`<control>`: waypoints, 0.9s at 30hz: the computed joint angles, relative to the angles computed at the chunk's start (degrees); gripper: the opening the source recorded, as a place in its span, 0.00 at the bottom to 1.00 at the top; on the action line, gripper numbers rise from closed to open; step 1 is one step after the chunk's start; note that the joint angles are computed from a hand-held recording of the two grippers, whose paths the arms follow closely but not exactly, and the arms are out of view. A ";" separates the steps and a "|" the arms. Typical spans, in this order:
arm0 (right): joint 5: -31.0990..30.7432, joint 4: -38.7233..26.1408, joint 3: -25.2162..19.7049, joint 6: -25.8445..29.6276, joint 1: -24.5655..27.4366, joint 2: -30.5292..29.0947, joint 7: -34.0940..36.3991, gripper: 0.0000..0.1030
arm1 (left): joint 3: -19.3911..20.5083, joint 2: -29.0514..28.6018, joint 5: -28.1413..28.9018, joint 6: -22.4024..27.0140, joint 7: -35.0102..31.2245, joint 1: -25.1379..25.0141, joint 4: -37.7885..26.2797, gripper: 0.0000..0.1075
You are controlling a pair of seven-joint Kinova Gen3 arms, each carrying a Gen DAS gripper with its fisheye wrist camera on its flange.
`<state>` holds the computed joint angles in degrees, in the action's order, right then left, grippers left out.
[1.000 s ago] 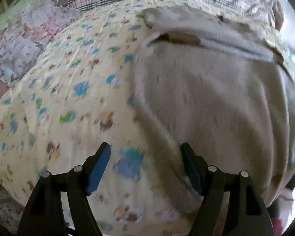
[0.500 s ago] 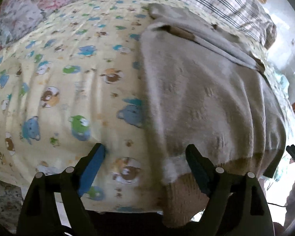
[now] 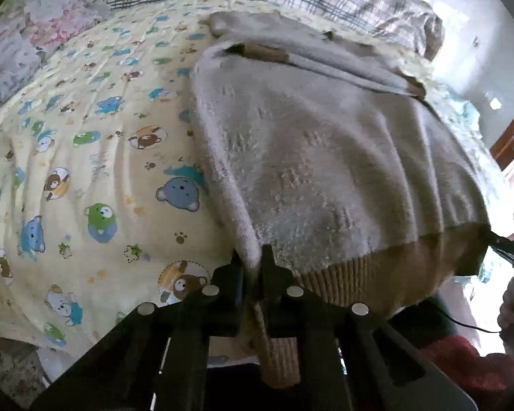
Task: Fold small clothes
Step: 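Grasp the ribbed hem with the left gripper while the right gripper grasps the hem, then lift the brown ribbed hem with both grippers and fold it toward the collar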
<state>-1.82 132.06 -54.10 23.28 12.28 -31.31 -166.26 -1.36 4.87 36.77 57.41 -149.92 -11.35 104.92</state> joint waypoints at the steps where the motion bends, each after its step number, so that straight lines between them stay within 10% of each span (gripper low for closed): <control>1: -0.33 0.76 1.58 -0.04 -1.56 -1.71 -0.01 0.10 | -0.57 -0.13 1.57 1.64 -1.96 -1.11 0.04 0.05; 8: -2.60 4.30 6.25 -4.26 -6.19 -3.15 2.52 0.10 | -1.34 2.56 2.12 6.52 -2.13 -3.52 -1.06 0.10; 15: -3.77 6.26 7.81 -9.14 -8.32 2.02 3.84 0.18 | -0.05 3.71 2.81 9.96 -1.83 -4.54 -1.14 0.52; 18: -4.27 7.92 7.33 -12.32 -8.43 2.22 3.68 0.18 | 0.38 1.96 2.04 5.98 -2.89 -2.96 0.94 0.48; 22: -4.27 7.42 5.94 -12.67 -7.20 2.49 4.77 0.16 | -0.24 1.56 2.35 4.82 -5.30 -2.74 1.44 0.06; 27: -3.56 7.80 10.79 -14.75 -11.82 1.93 8.13 0.12 | -1.03 1.21 5.28 7.47 -8.29 -4.48 1.36 0.05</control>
